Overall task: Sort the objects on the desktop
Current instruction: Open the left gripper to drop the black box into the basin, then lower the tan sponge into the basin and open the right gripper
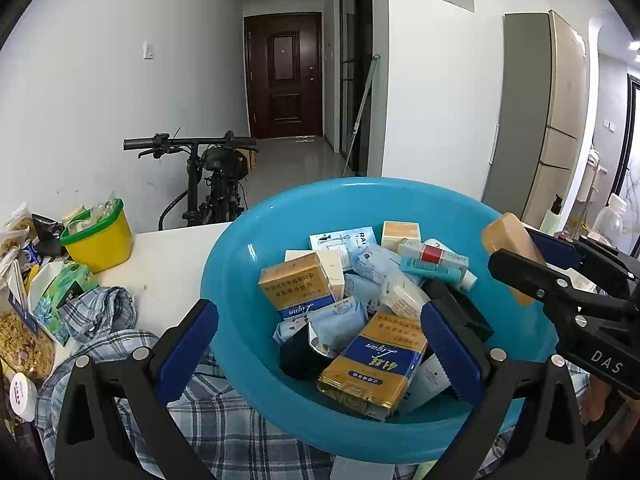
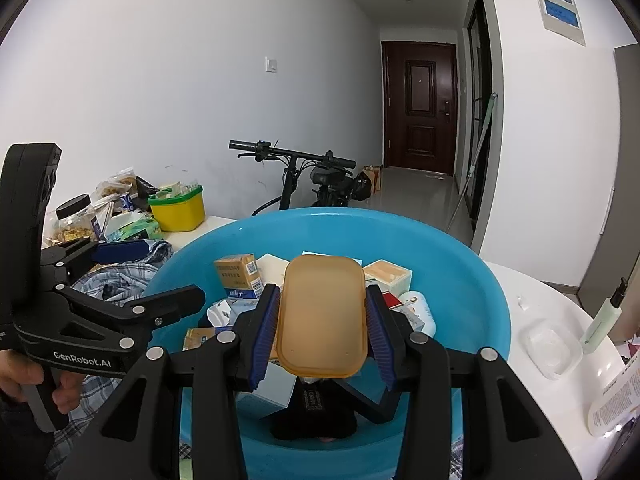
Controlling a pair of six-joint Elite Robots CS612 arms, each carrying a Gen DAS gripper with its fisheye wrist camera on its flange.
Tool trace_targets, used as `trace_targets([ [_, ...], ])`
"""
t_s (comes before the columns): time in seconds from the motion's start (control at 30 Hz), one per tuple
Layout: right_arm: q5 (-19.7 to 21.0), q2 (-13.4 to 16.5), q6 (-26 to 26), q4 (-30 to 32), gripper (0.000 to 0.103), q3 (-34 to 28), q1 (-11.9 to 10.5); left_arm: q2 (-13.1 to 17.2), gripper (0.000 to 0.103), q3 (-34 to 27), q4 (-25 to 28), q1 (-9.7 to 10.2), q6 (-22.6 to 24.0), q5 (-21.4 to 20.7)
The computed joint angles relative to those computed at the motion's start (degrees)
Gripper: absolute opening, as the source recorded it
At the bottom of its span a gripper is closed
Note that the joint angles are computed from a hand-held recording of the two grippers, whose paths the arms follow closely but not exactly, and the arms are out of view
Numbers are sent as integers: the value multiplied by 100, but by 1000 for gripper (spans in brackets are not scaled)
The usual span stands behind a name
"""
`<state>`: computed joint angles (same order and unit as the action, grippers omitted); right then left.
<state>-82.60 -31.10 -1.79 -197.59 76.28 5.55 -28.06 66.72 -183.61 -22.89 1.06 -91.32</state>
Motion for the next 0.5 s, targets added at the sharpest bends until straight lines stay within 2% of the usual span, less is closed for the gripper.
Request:
trace_targets([
  [0.5, 14, -11, 23, 6, 42, 17, -9, 27, 103, -26, 118, -31, 93, 55],
])
